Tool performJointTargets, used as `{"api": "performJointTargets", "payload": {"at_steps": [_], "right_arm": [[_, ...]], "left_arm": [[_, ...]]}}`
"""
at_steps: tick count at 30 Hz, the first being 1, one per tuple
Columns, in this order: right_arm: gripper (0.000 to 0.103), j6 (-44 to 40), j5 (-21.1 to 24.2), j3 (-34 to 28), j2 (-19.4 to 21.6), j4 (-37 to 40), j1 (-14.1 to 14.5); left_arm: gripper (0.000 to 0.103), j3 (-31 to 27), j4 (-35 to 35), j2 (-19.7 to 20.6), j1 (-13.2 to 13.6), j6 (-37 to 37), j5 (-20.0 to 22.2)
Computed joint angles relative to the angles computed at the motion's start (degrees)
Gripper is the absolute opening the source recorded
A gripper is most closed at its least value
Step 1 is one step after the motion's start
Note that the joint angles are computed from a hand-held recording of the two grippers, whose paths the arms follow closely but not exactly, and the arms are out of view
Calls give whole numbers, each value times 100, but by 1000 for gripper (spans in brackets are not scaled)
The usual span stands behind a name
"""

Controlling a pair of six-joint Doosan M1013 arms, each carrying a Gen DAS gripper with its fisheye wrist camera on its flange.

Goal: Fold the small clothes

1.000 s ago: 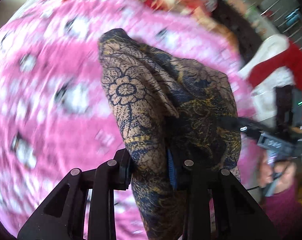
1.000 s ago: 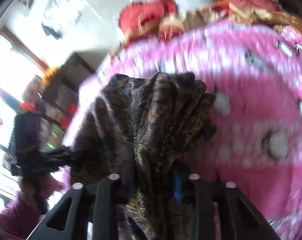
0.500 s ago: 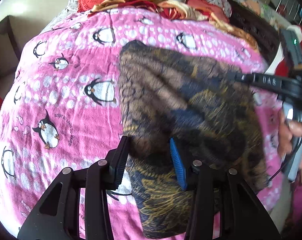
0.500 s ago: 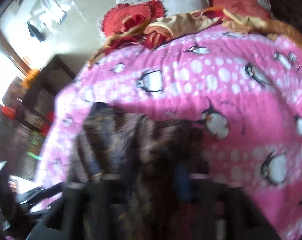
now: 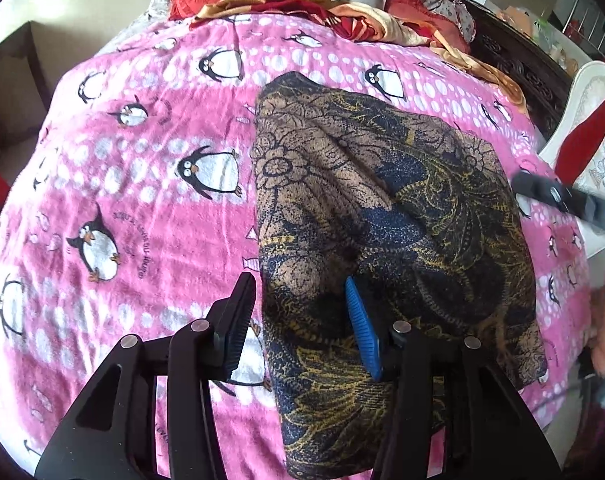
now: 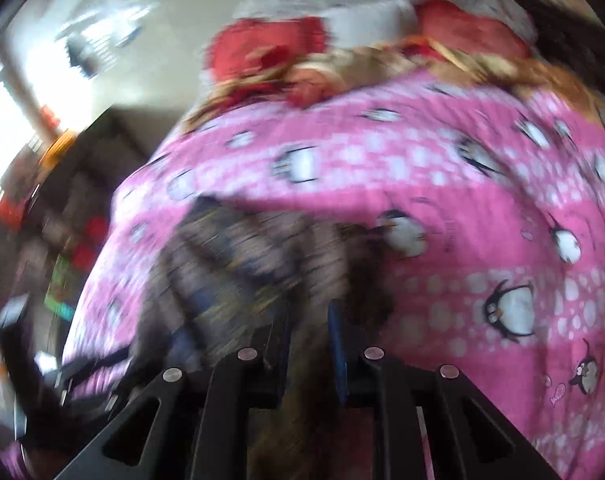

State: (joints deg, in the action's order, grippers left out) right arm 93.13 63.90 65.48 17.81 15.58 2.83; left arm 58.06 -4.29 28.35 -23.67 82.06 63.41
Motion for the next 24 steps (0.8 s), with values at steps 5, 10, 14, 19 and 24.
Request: {"api": "performJointTargets", "payload": {"at_steps": [5, 10, 14, 19, 24], "right_arm": [[34, -420, 34, 316, -165, -155, 265], [34, -65, 74, 624, -221, -780, 361], [43, -34, 21, 642, -401, -753, 398], [60, 229, -275, 767, -711, -1326, 611], [66, 704, -381, 821, -870, -1810, 765]], "left_arm": [[46, 79, 286, -97, -79, -32, -64], [46, 137, 572, -205, -125, -180, -152], [46, 213, 705, -312, -140, -329, -290], [48, 344, 912, -487, -201, -532, -535], [59, 459, 967, -642, -248, -581, -704]]}}
